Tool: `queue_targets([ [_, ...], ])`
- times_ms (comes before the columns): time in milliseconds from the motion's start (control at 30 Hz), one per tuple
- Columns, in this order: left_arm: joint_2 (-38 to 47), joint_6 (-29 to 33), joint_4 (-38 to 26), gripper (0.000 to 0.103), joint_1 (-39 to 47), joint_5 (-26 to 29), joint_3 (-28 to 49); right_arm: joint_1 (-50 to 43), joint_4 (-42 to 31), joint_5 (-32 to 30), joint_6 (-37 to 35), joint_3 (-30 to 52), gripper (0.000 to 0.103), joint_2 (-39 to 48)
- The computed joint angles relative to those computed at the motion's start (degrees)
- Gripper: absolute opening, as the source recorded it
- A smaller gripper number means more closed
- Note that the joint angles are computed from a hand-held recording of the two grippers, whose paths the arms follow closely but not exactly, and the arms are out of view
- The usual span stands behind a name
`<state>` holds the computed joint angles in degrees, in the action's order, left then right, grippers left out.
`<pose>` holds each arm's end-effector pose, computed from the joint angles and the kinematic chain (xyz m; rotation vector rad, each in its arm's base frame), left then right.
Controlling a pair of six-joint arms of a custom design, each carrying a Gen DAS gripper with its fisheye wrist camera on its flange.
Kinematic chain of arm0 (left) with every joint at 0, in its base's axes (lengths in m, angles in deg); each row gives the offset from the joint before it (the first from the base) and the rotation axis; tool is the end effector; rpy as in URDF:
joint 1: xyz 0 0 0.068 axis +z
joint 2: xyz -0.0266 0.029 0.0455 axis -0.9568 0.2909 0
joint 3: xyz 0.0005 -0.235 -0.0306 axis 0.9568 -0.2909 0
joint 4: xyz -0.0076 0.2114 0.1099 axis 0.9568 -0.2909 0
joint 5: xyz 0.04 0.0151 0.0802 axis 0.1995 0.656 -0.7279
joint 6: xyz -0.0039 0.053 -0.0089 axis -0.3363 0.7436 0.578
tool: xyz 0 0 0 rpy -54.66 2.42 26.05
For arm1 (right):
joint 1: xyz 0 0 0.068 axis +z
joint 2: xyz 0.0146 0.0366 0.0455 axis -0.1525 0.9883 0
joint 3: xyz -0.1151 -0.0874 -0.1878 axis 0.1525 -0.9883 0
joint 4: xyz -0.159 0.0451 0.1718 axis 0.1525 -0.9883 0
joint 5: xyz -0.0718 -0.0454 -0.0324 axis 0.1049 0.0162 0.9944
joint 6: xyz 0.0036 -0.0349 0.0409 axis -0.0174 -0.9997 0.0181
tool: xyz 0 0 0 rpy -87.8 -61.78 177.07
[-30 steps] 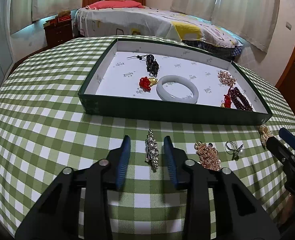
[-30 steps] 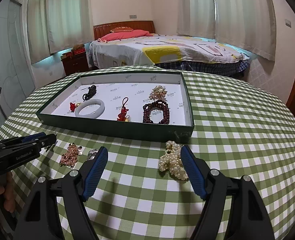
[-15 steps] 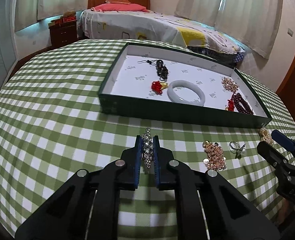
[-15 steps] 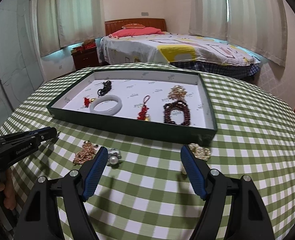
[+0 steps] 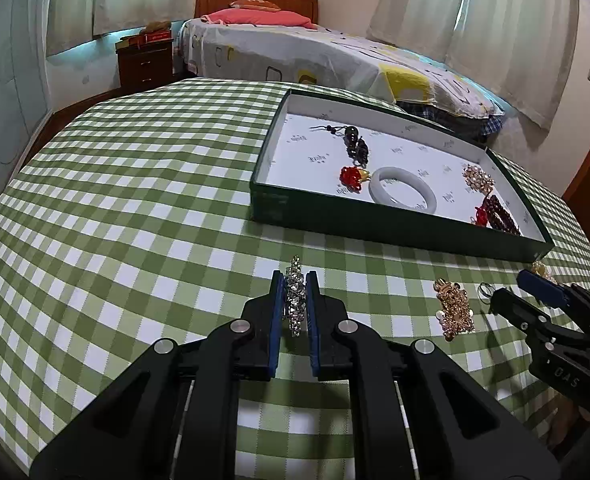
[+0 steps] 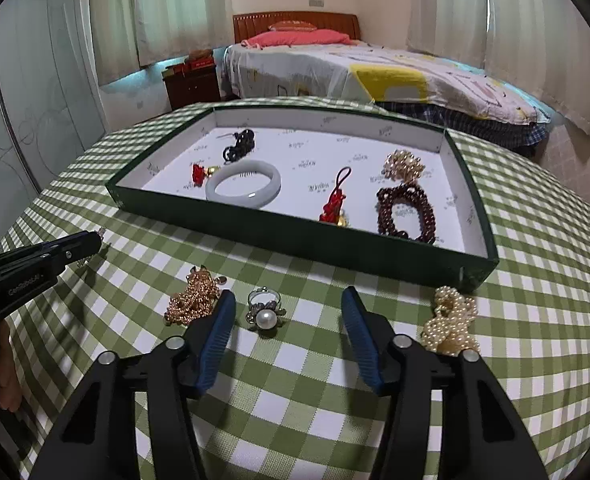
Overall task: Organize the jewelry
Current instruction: 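Grasp the pearl ring with the right gripper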
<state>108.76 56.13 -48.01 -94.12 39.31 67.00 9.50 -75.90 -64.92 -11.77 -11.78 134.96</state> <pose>0.3354 -0.1335 0.2056 0.4111 2.3675 -0.3465 0.2576 0.0753 0.1935 0.2064 2.3731 0.0127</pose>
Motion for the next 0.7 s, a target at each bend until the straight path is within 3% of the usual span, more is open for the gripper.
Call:
queue_targets([
  [67, 0.1, 0.2, 0.0, 0.011, -0.3, -0.1, -0.1, -0.3, -0.4, -0.9, -0.2, 0.6, 0.045, 0.8],
  [200, 0.2, 0.2, 0.1, 0.011, -0.9, -0.5, -0.1, -0.8, -1.1, -2.8, -0.8, 1.0, 0.022, 1.4],
  [700, -1.3, 0.2, 0.5, 0.011, -1.4, -0.2, -0.3, -1.7, -0.1, -0.6, 0.5, -3.4, 0.022, -6.2],
])
